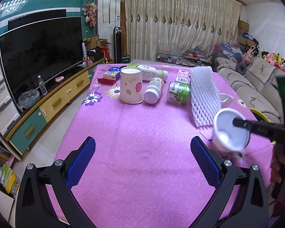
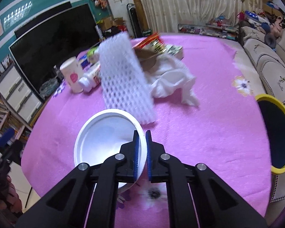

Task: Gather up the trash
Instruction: 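Grasp the white plastic cup with the right gripper and lift it, then drop the white cup into the yellow-rimmed bin with the right gripper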

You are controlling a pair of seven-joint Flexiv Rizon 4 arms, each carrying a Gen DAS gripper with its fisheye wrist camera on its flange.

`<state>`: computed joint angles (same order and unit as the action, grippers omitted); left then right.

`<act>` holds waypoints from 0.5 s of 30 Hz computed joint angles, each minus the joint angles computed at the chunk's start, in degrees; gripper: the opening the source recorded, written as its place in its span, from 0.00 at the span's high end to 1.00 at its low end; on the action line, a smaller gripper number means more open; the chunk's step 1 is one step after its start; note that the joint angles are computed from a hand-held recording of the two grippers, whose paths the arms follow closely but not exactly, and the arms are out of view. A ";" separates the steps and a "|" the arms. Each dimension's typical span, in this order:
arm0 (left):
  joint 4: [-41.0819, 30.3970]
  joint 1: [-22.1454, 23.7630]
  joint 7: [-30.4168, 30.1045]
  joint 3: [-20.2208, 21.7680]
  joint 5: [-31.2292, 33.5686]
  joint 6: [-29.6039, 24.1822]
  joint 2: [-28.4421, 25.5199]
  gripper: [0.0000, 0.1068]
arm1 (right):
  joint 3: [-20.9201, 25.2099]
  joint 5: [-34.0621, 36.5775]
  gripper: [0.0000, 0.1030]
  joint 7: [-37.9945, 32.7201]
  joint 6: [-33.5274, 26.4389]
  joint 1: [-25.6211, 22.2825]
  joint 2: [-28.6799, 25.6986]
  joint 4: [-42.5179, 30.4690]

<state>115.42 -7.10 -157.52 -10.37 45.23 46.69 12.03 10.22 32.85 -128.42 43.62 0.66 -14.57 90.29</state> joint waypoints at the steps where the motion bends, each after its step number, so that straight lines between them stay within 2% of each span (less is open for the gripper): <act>1: -0.14 0.03 0.17 -0.01 -0.10 0.18 -0.30 0.08 | -0.21 0.75 0.93 -0.13 -0.43 -0.58 -0.10 -0.82; 4: -0.64 0.02 0.51 0.21 -0.29 0.98 -1.20 0.08 | -1.26 2.19 0.93 0.04 -0.46 -2.23 -1.09 -3.68; 7: -1.51 -0.12 1.39 0.67 -0.81 2.07 -2.57 0.08 | -3.15 0.40 0.93 3.59 4.27 -2.97 -3.90 -6.82; 11: -3.52 -0.72 3.33 1.33 -2.02 2.70 -5.36 0.08 | -7.13 -7.16 0.93 13.32 11.46 -2.82 -11.14 -12.25; 13: -4.95 -1.28 4.05 1.71 -2.20 2.70 -7.02 0.08 | -9.48 -11.98 0.93 18.29 11.77 -2.44 -15.51 -15.71; 15: -6.62 -2.01 4.73 2.15 -2.40 2.65 -8.86 0.08 | -10.63 -15.67 0.88 21.50 9.70 -2.93 -19.92 -19.97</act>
